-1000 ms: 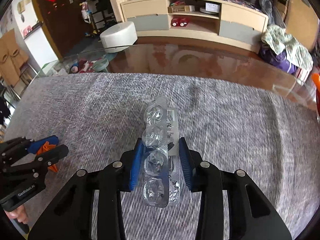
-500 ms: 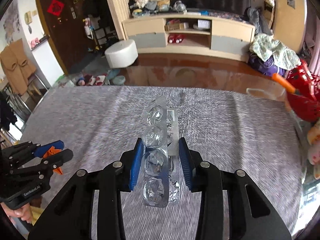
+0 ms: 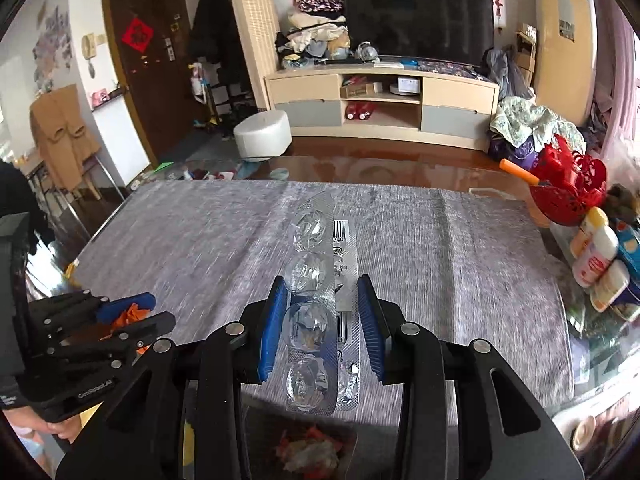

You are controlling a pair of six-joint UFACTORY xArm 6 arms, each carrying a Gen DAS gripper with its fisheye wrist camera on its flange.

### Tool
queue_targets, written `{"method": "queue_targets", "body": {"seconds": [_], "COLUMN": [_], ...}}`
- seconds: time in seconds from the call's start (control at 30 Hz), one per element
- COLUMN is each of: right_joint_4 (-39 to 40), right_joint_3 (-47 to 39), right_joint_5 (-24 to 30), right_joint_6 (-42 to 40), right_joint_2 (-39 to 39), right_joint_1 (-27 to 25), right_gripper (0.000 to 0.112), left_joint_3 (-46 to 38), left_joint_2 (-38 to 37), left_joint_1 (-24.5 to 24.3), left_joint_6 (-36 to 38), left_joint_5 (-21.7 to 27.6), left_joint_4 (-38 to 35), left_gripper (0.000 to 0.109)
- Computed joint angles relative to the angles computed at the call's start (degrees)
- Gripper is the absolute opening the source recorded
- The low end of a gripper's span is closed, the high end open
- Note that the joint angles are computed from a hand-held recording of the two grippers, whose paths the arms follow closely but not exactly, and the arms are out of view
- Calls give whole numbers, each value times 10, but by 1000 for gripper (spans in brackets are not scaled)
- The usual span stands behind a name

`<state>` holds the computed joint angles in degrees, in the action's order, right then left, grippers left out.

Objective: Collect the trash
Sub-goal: 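Carry the orange paper and blister pack down to the bin and open both tools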

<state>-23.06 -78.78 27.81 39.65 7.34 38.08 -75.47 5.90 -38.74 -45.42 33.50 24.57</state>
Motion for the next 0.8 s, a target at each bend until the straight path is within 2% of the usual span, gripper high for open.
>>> {"method": "queue_targets", "body": {"seconds": [0.2,0.37,0.57,0.8], "right_joint_4": [-28,-20,13,84], "right_joint_3": [97,160,228,261], "right_joint_5": [-11,-30,-61,-87], "right_joint_6": [55,88,115,91], "right_joint_2": [-59,-82,-91,-61], "right_joint_1": [23,36,53,68], "right_gripper": [37,37,37,37], "left_joint_3": [84,146,204,240], "left_joint_2": [-52,-80,-78,-49], "left_joint_1": [-34,-52,-67,-72], "left_joint_6": [-40,-69,-73,-73], "left_joint_5": [-17,-40,-79,-112], "left_joint_4": [15,9,-31,-58], "left_gripper": [32,32,32,32]}}
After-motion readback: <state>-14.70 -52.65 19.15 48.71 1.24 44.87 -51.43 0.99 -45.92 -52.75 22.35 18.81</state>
